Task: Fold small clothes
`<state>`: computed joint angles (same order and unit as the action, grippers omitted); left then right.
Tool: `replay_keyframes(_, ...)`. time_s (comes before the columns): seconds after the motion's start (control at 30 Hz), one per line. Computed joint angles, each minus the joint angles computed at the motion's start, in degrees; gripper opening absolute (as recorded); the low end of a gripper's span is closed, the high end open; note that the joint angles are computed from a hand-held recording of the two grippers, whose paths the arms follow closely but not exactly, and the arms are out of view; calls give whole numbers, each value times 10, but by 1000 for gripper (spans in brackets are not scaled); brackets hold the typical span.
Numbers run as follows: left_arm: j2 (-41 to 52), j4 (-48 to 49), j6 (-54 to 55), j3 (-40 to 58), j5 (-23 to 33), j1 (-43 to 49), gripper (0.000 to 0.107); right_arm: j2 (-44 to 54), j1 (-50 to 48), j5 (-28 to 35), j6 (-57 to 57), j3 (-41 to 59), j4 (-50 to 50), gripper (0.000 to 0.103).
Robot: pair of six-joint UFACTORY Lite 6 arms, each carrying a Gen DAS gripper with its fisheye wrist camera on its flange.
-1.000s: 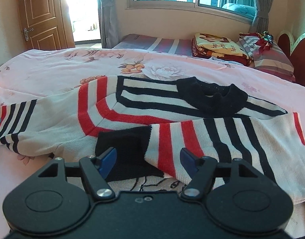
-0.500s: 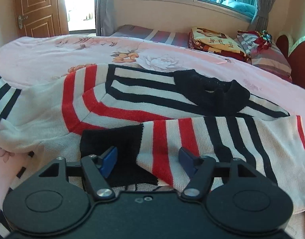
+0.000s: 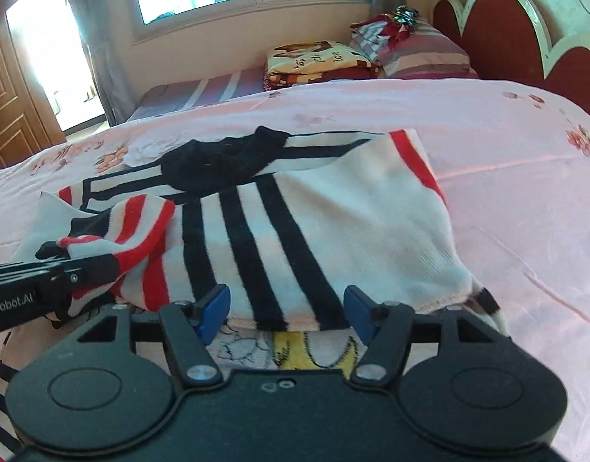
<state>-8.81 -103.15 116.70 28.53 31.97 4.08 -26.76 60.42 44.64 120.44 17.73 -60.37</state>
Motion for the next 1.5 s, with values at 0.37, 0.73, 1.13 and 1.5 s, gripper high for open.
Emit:
replay_keyframes(0.37,-131,135,-144,-24,30,183,85,44,48,-34,30,54,-63,78)
replay_keyframes(0.73,108,-102,120,24,-85,256,85,396,22,-79,-26,314,-133,40)
replay_keyframes(1.13,126,-150,150,9,-80,176,85,89,-156,-168,71,35,-116,18)
replay_keyframes(1.5,145,-102,111,40,-90,178,88,-28,-227,-133,65,-32,-123,36)
